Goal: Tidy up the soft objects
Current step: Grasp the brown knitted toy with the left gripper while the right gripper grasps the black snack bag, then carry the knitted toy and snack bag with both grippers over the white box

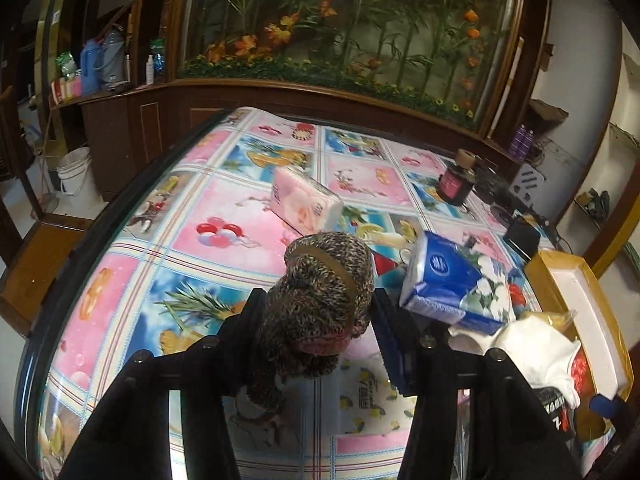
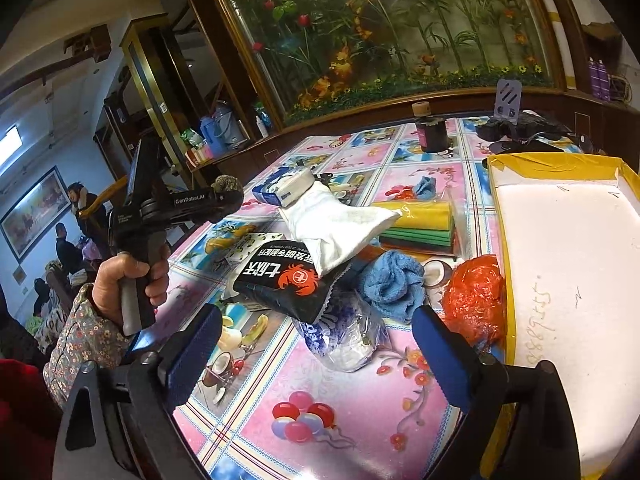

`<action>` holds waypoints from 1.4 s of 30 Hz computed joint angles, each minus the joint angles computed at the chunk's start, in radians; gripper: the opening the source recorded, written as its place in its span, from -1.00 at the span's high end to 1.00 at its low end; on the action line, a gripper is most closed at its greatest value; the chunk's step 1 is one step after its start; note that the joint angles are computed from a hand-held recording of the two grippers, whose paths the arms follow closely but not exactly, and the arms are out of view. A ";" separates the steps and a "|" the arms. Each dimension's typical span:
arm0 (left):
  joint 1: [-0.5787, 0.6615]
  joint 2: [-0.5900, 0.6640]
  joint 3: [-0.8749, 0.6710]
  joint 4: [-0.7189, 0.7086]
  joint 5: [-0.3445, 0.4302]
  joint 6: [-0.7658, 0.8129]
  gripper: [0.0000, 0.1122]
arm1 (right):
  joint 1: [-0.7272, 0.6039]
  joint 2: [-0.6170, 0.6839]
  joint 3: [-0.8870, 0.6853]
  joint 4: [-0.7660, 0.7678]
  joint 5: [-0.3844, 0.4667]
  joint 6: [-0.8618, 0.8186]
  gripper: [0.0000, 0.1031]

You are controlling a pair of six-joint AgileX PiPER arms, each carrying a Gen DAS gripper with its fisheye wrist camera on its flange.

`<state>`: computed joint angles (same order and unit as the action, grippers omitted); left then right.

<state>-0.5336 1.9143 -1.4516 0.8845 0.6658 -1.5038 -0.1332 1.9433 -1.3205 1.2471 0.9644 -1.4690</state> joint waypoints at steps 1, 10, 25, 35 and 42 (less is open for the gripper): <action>0.003 0.000 0.003 -0.007 -0.008 0.009 0.08 | 0.008 -0.007 0.004 -0.004 -0.009 -0.011 -0.80; 0.012 -0.026 0.038 -0.022 -0.060 0.014 0.08 | 0.186 -0.035 -0.082 -0.181 -0.098 0.034 -0.70; 0.002 -0.052 0.060 -0.025 -0.081 0.013 0.08 | 0.236 -0.055 -0.022 -0.193 0.035 -0.009 -0.70; -0.001 -0.052 0.054 -0.033 -0.073 0.024 0.08 | 0.381 -0.010 -0.135 -0.482 -0.103 0.049 -0.70; -0.001 -0.053 0.053 -0.032 -0.072 0.025 0.08 | 0.457 0.105 -0.318 -0.761 -0.068 0.168 -0.68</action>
